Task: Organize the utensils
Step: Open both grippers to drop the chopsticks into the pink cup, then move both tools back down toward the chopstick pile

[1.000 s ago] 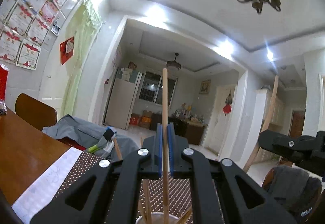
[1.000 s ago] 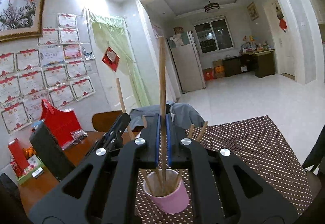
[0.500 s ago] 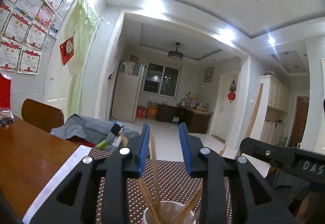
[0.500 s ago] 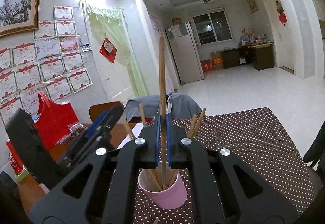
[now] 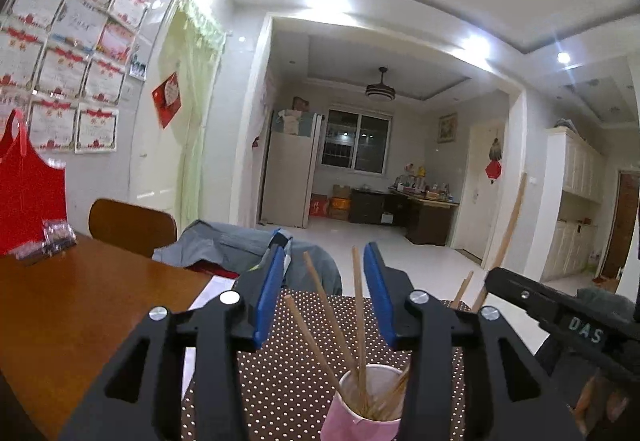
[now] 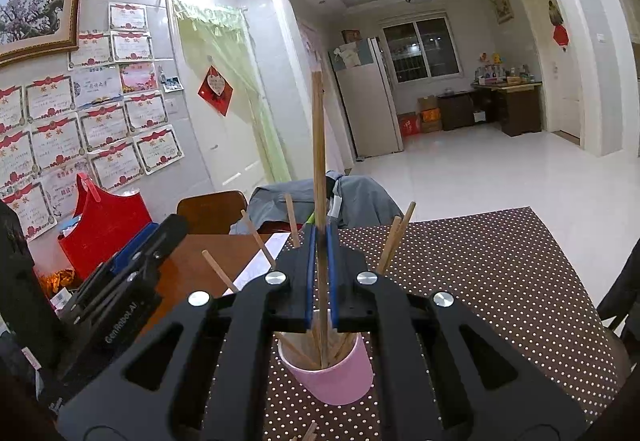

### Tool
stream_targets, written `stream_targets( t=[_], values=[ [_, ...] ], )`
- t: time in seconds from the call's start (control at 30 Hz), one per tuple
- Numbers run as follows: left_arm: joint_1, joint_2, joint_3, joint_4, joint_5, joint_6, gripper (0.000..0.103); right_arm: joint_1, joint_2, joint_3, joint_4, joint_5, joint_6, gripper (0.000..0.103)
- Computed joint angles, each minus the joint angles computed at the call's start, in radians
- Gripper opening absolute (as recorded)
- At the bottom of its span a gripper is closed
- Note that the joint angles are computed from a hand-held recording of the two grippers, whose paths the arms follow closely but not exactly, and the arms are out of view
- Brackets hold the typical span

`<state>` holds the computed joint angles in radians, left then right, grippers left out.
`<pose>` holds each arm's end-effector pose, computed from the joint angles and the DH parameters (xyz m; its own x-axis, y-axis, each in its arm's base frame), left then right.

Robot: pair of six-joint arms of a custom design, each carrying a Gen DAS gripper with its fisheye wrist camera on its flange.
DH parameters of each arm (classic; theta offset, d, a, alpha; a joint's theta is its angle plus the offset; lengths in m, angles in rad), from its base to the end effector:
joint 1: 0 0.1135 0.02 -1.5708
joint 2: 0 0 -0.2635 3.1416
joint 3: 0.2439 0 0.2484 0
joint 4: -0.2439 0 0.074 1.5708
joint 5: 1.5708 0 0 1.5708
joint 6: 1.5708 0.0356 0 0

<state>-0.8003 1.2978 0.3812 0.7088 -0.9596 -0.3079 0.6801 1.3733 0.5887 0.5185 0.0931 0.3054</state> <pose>0.1850 -0.1488 0.1930 -0.0926 -0.1543 -0.9837 -0.1830 0.9737 -0.1355 0.2251 0.1778 0.2152 -0.3623 0.0920 -0.9275 -0.4692 0.8418 0.2668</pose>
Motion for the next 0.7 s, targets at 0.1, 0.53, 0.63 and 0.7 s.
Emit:
stream_targets(
  t=[0.1, 0.53, 0.63, 0.7],
  values=[
    [0.018, -0.005, 0.009, -0.047, 0.005, -0.024, 0.042, 0.004, 0.002, 0.006, -0.01, 0.009, 0.0, 0.006],
    [0.061, -0.067, 0.007, -0.141, 0.06, -0.073, 0.042, 0.029, 0.001, 0.02, -0.034, 0.043, -0.003, 0.007],
    [0.061, -0.075, 0.006, -0.151, 0.062, -0.076, 0.046, 0.03, -0.001, 0.02, -0.037, 0.05, 0.0, 0.009],
    [0.058, -0.077, 0.008, -0.157, 0.061, -0.077, 0.046, 0.028, -0.003, 0.02, -0.041, 0.053, 0.0, 0.015]
  ],
)
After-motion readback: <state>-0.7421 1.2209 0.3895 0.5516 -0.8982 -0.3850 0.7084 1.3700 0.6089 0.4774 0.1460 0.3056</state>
